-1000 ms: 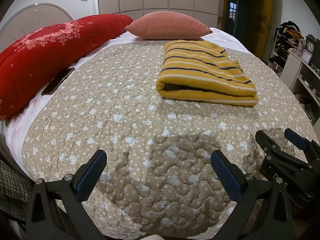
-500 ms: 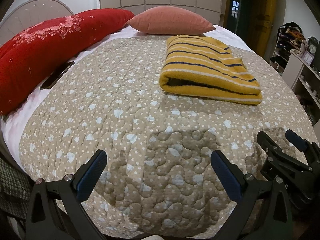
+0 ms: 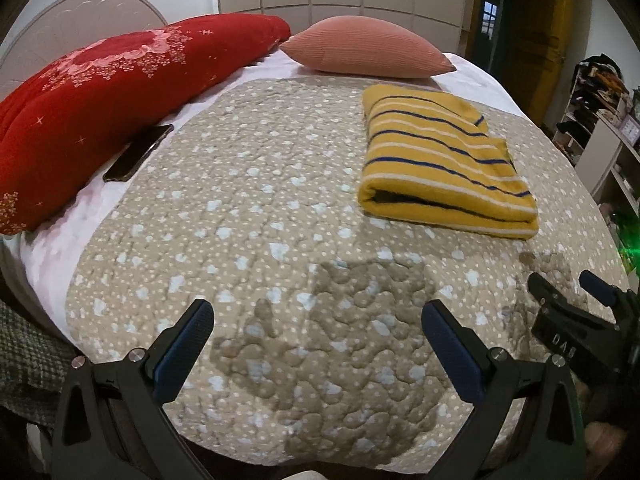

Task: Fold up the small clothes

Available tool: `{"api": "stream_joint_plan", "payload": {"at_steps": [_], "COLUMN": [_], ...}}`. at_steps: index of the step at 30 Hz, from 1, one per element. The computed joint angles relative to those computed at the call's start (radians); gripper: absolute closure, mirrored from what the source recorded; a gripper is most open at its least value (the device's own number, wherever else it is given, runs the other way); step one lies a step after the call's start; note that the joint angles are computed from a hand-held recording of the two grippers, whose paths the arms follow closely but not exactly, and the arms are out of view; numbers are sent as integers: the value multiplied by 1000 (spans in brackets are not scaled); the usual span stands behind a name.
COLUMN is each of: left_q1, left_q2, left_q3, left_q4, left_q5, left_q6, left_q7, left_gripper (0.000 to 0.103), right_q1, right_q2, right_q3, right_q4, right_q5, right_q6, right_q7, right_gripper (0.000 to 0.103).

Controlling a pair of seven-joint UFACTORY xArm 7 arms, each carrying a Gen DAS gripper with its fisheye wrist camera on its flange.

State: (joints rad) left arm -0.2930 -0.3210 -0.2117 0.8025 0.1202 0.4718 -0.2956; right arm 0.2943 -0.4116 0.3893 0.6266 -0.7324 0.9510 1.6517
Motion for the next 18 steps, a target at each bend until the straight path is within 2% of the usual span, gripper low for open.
{"api": "stream_joint_plan", "payload": {"at_steps": [12,18], "left_q1": [27,28], "left_q2": [22,47], "left_q3": [-18,-34], "left_q4": [43,81], "left_q5": [77,133], "left_q6": [91,112], "left_q7": [-39,-87], "left_gripper": [0,0], "right_q1": [-18,-36], "right_q2": [-46,-80], "right_q3": [-11,-11], "right_q4": [2,-19], "right_q5": [28,19], "right_q6": [49,33], "right_q7": [-76,-85], "right_gripper": [20,20]}}
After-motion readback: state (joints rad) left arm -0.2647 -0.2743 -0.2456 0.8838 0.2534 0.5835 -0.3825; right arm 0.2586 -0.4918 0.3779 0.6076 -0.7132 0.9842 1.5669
